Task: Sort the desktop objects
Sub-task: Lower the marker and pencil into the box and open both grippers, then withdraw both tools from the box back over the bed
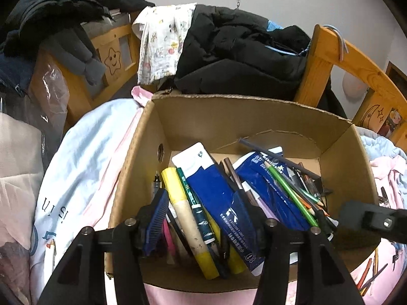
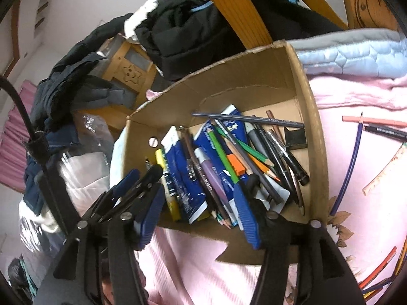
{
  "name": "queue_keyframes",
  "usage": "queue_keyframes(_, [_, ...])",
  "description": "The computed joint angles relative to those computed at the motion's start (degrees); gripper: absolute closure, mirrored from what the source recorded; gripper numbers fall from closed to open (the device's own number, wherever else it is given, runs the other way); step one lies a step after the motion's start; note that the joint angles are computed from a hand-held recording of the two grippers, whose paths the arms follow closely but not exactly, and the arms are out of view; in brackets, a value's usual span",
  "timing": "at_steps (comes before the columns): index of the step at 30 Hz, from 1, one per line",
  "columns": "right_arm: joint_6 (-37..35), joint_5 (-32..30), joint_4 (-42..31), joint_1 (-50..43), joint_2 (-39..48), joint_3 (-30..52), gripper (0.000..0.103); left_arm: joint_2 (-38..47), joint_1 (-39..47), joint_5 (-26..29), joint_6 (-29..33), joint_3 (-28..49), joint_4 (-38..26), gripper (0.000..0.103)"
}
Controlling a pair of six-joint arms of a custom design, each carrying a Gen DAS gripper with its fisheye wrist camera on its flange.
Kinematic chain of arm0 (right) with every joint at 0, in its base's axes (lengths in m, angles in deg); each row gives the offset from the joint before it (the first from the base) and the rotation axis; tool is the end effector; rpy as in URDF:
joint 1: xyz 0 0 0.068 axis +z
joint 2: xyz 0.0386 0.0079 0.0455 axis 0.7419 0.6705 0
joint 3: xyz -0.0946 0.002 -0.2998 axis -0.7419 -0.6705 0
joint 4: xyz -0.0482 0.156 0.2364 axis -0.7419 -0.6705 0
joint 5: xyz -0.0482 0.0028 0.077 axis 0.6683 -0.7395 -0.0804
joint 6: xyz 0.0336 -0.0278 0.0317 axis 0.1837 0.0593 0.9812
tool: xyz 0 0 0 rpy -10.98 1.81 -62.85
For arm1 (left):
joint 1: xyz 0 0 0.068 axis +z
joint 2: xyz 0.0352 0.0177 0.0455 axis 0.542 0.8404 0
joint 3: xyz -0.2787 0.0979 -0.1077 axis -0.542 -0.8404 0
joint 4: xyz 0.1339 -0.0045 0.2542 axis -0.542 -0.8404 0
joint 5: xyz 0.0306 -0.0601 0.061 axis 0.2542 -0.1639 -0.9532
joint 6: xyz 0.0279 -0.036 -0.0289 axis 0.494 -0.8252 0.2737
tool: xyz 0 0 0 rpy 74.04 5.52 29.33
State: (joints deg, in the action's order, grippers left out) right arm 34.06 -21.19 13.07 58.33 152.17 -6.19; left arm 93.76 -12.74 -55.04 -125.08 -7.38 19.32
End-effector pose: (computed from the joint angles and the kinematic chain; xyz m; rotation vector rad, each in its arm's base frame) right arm 0.2077 0.0572 0.1535 -0.0044 2.6409 0.8935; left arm 0.1556 -0.1333 0.1509 -0.2136 2.4581 0.0346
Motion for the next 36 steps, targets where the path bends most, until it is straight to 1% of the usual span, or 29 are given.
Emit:
queue_keyframes(1, [-0.38,0.18,-1.10,0.07,-1.58,-0.10,0.038,-0.05,-0.42,-0.49,-0.09,0.20,-0.32,0.048])
queue_keyframes(3, [-1.01,0.08,-3.05,-0.25,-4.11,-0.30,0.036,-0.10,-1.36,-1.69,-0.37,0.63,-1.01,0.048])
queue_keyframes(8, [-3.17,-2.04,-8.61,-3.60,-9.92,-0.48,0.035,0.28,-3.08,-3.40,-0.71,1.37,-2.01,0.048])
queue_keyframes(11, [-5.98,-3.58,-12.74,-6.61,-12.78,-0.20,0.033,0.82,-4.51,-4.91,-1.19,2.04,-2.86,0.048])
queue_keyframes(14, [-8.87,-5.24,-16.52,-9.93,-14.79,0.03,0.029,1.46,-5.58,-5.87,-1.73,2.62,-3.72,0.048])
queue_keyframes(20, [-10.98,-7.75,-19.32,-13.08,-16.24,-0.44,0.028,2.63,-6.96,-5.82,-3.60,3.49,-5.37,0.048])
queue_keyframes(25, [-13.10,-9.15,-20.70,-14.63,-17.12,-1.50,0.028,2.81,-9.12,-8.28,-4.94,4.44,-7.55,0.048])
queue_keyframes(27, [-15.28,-10.45,-22.18,-16.34,-17.56,-1.82,0.028,2.54,-9.63,-8.81,-5.15,4.43,-7.60,0.048])
queue_keyframes(28, [-17.38,-12.11,-23.59,-17.98,-17.63,-1.95,0.028,2.49,-9.78,-8.76,-5.16,4.34,-7.39,0.048])
queue_keyframes(30, [-24.53,-15.95,-28.44,-22.43,-17.41,-1.84,0.026,2.63,-10.06,-8.79,-5.23,4.35,-7.24,0.047])
queue_keyframes(31, [-27.60,-16.63,-30.66,-24.13,-17.46,-1.74,0.024,2.87,-10.28,-8.89,-5.21,4.47,-7.26,0.047])
queue_keyframes(34, [-43.45,-17.87,-41.94,-32.85,-17.31,-0.84,0.024,3.31,-11.65,-10.21,-5.35,5.00,-7.72,0.047])
queue_keyframes(36, [-58.07,-17.04,-51.62,-41.80,-15.86,0.22,0.024,3.63,-12.53,-11.07,-5.16,5.42,-7.91,0.047])
